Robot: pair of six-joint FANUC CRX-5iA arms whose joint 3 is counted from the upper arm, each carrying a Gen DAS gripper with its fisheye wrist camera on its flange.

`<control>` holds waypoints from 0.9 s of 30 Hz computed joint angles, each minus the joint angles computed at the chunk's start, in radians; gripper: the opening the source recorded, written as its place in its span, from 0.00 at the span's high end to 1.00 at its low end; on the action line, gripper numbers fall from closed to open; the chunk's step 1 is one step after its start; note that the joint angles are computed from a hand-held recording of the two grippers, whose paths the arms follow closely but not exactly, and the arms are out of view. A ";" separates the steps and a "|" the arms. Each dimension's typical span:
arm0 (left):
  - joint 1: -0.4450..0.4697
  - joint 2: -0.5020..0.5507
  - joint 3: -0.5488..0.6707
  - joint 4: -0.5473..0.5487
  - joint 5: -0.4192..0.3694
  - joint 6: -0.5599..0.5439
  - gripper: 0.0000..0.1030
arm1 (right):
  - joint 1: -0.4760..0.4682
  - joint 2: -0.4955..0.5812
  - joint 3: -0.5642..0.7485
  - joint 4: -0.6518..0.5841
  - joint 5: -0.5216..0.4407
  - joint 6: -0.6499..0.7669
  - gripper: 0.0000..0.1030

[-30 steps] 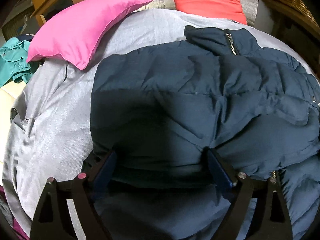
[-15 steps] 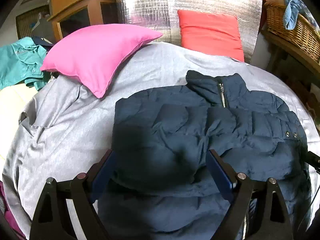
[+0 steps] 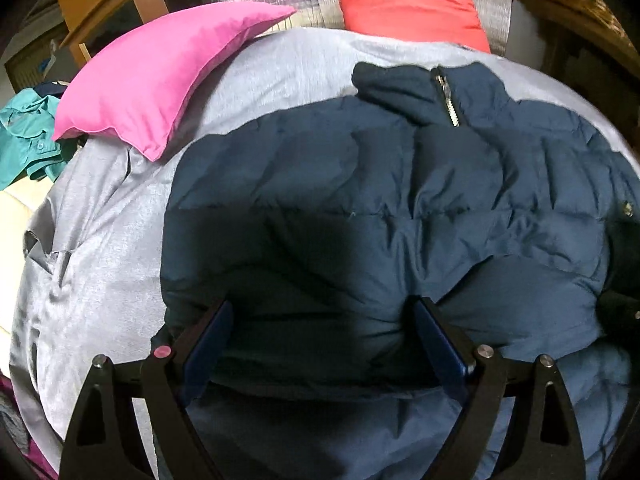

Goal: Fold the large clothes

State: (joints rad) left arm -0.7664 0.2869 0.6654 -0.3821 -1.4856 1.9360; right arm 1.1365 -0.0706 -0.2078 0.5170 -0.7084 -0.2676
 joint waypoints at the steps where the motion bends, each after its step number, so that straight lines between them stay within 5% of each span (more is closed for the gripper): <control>1: -0.001 0.005 0.011 -0.001 -0.011 -0.001 0.11 | 0.002 0.003 0.010 -0.016 -0.010 0.024 0.90; 6: 0.014 -0.041 -0.006 -0.001 0.025 0.026 0.11 | 0.030 -0.061 -0.011 0.032 -0.061 -0.024 0.80; 8: 0.017 -0.072 -0.021 -0.027 0.046 0.050 0.11 | 0.054 -0.103 -0.055 0.146 -0.119 -0.118 0.52; 9: 0.016 -0.083 -0.024 -0.046 0.046 0.068 0.11 | 0.072 -0.120 -0.073 0.195 -0.177 -0.173 0.47; 12: 0.041 -0.079 -0.029 -0.060 0.002 0.086 0.11 | 0.070 -0.156 -0.124 0.193 -0.182 -0.227 0.54; 14: 0.063 -0.046 -0.023 -0.033 -0.047 0.060 0.11 | 0.055 -0.147 -0.112 0.128 -0.189 -0.182 0.70; 21: 0.068 -0.062 -0.036 -0.022 -0.031 0.045 0.11 | 0.073 -0.217 -0.157 0.179 -0.206 -0.226 0.70; 22: 0.067 -0.071 -0.039 -0.027 -0.024 0.048 0.11 | 0.077 -0.229 -0.162 0.199 -0.228 -0.237 0.69; 25: 0.077 -0.101 -0.062 -0.022 0.003 0.078 0.11 | 0.106 -0.258 -0.186 0.253 -0.321 -0.320 0.42; 27: 0.101 -0.122 -0.081 -0.011 0.014 0.099 0.11 | 0.115 -0.280 -0.196 0.250 -0.386 -0.353 0.39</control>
State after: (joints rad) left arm -0.6654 0.1646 0.5842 -0.3936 -1.4715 2.0351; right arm 1.2517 -0.3510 -0.4040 0.7669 -1.0943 -0.6203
